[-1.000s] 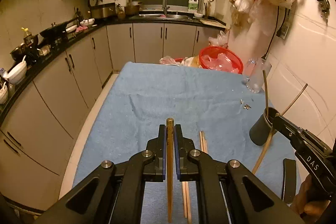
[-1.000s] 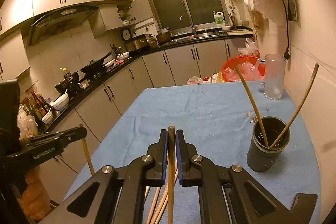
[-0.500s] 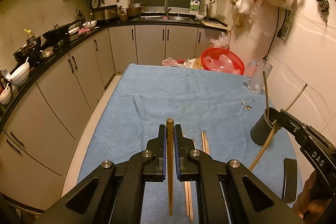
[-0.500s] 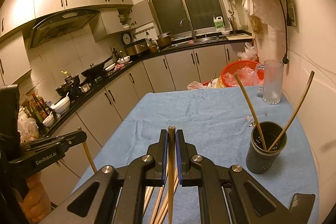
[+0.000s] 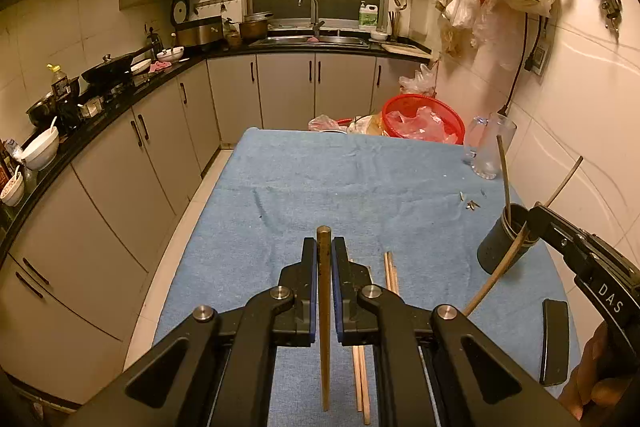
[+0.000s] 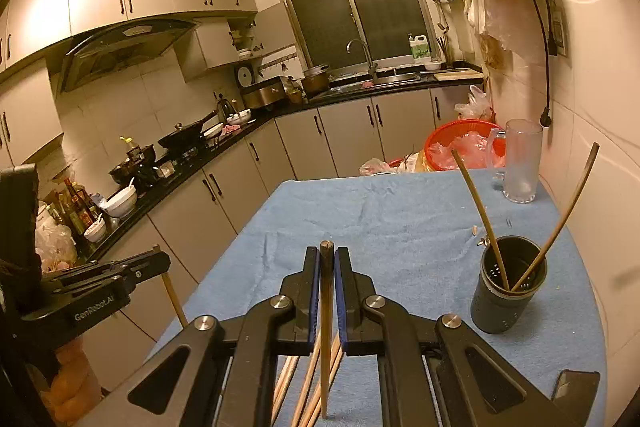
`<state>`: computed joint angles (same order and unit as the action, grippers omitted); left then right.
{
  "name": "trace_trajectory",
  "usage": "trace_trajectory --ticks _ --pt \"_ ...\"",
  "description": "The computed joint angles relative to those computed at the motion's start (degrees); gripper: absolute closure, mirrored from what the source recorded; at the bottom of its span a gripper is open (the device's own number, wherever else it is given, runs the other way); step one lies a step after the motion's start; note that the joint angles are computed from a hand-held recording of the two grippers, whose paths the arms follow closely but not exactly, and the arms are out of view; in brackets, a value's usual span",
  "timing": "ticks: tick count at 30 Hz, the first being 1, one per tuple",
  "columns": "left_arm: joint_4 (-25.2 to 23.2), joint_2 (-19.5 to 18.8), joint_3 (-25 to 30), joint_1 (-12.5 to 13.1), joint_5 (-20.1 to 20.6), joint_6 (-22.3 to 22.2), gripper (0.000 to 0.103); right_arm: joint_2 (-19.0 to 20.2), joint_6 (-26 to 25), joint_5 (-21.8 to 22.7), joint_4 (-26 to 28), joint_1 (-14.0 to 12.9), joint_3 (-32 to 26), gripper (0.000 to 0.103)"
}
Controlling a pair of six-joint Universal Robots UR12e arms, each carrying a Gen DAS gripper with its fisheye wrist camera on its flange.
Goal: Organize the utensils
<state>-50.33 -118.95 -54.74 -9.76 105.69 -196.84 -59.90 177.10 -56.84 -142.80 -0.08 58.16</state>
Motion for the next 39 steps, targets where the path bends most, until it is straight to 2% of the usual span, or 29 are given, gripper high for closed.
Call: trace_trajectory --ticks 26,39 --pt "-0.14 -0.71 2.49 -0.51 0.47 1.56 0.096 -0.89 3.35 0.04 -4.13 -1.49 0.95 0.095" --pt "-2.25 -4.37 10.78 -1.19 -3.1 3.58 0.096 -0.27 7.65 -1.34 -7.75 -3.87 -1.53 0.095"
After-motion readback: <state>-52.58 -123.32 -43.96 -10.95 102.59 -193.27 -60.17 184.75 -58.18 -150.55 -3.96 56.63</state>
